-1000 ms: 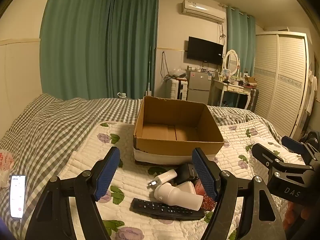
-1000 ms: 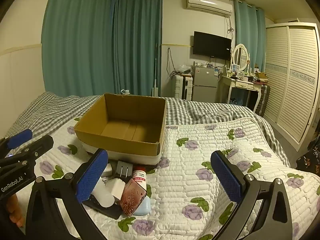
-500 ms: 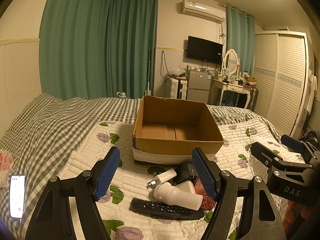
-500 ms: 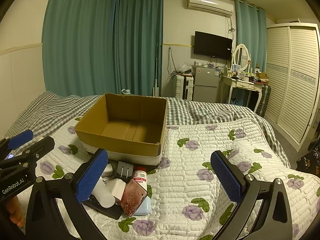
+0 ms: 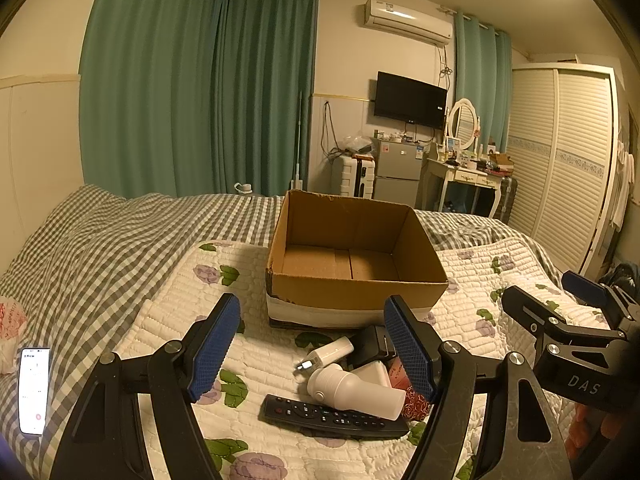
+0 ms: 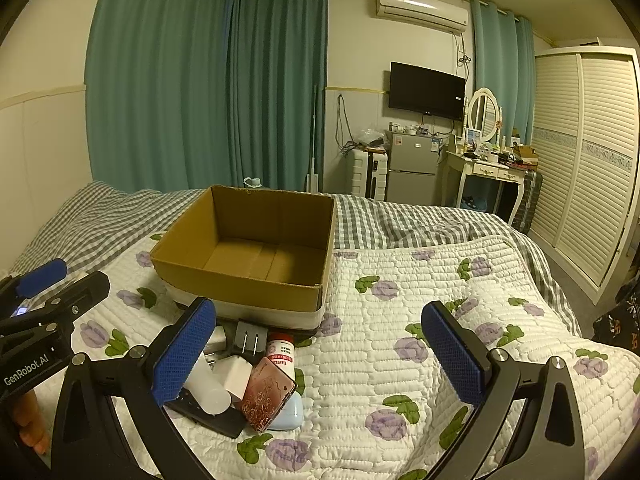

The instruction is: Organize rigid objects

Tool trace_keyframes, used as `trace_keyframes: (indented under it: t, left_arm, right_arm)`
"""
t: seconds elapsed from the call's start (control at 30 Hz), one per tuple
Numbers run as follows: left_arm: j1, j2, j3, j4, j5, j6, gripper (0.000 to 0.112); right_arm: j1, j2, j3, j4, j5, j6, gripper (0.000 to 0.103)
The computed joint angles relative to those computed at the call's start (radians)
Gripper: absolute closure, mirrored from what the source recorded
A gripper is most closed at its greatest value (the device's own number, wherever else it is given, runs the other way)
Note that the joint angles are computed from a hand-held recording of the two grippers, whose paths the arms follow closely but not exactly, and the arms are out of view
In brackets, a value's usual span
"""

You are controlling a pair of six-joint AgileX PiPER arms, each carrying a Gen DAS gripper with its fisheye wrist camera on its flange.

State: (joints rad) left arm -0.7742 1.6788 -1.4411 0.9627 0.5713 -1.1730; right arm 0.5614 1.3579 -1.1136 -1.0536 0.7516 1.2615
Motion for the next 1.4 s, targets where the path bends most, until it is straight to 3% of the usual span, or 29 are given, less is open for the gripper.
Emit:
trace_keyframes:
  t: [1.4]
  left_arm:
    - [0.001,-0.004,0.01,0.003,-0.006,-0.011,0.035]
  right_arm:
    - [-0.003,-0.004,0.019,-0.008,-0.011,0.009,0.0]
